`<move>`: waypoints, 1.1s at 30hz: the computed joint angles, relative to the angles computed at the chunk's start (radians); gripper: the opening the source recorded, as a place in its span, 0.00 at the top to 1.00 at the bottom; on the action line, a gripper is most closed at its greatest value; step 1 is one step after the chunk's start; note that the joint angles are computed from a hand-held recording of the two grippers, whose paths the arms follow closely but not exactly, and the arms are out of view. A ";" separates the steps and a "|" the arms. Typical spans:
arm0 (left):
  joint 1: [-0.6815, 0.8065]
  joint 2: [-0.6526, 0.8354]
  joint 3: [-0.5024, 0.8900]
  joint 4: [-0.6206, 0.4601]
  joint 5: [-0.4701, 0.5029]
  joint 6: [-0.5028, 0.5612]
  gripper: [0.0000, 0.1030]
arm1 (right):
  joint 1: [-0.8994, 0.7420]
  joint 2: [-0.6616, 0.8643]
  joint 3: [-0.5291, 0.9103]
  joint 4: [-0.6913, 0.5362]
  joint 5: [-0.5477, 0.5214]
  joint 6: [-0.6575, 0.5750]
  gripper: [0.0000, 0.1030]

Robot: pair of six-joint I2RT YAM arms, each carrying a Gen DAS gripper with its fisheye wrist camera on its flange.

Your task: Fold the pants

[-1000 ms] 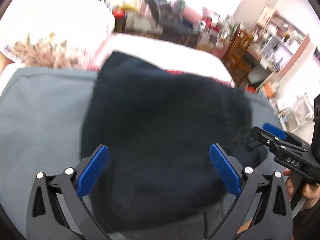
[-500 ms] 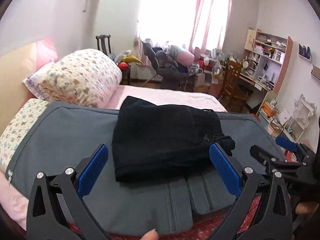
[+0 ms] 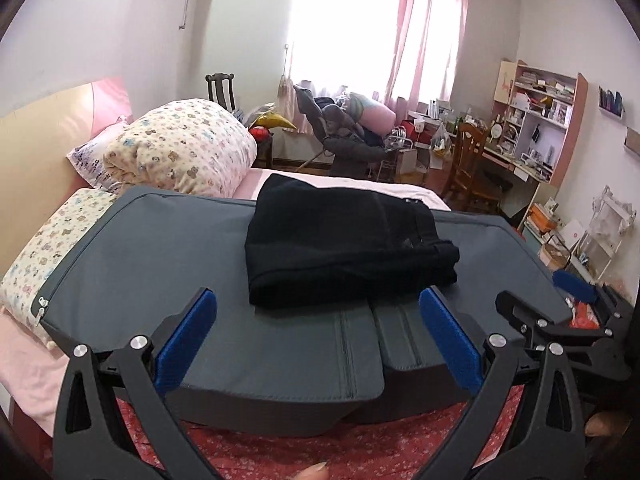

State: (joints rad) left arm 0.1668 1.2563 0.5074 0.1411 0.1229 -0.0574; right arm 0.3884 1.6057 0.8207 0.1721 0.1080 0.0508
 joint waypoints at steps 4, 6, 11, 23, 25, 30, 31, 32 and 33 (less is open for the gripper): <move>-0.005 -0.020 -0.017 -0.008 -0.009 0.024 0.02 | 0.027 -0.018 -0.031 0.033 0.030 0.000 0.01; 0.002 -0.022 -0.020 -0.012 0.000 0.032 0.02 | 0.036 -0.022 -0.042 0.041 0.044 0.007 0.01; 0.006 -0.025 -0.026 -0.018 0.007 0.045 0.02 | 0.062 -0.025 -0.061 0.058 0.076 0.023 0.01; -0.021 0.018 -0.011 -0.004 -0.062 0.065 0.02 | 0.083 0.000 -0.068 0.085 0.120 0.028 0.01; -0.030 0.026 -0.007 0.000 -0.099 0.062 0.02 | 0.080 0.004 -0.068 0.090 0.132 0.032 0.01; -0.041 0.043 -0.005 0.011 -0.168 0.059 0.02 | 0.069 0.015 -0.061 0.091 0.149 0.039 0.01; -0.046 0.049 -0.002 0.011 -0.190 0.058 0.02 | 0.066 0.015 -0.062 0.092 0.151 0.040 0.01; -0.054 0.057 0.002 0.011 -0.222 0.052 0.02 | 0.064 0.015 -0.062 0.091 0.152 0.042 0.01; -0.057 0.062 0.004 0.008 -0.245 0.047 0.02 | 0.061 0.016 -0.061 0.090 0.153 0.044 0.01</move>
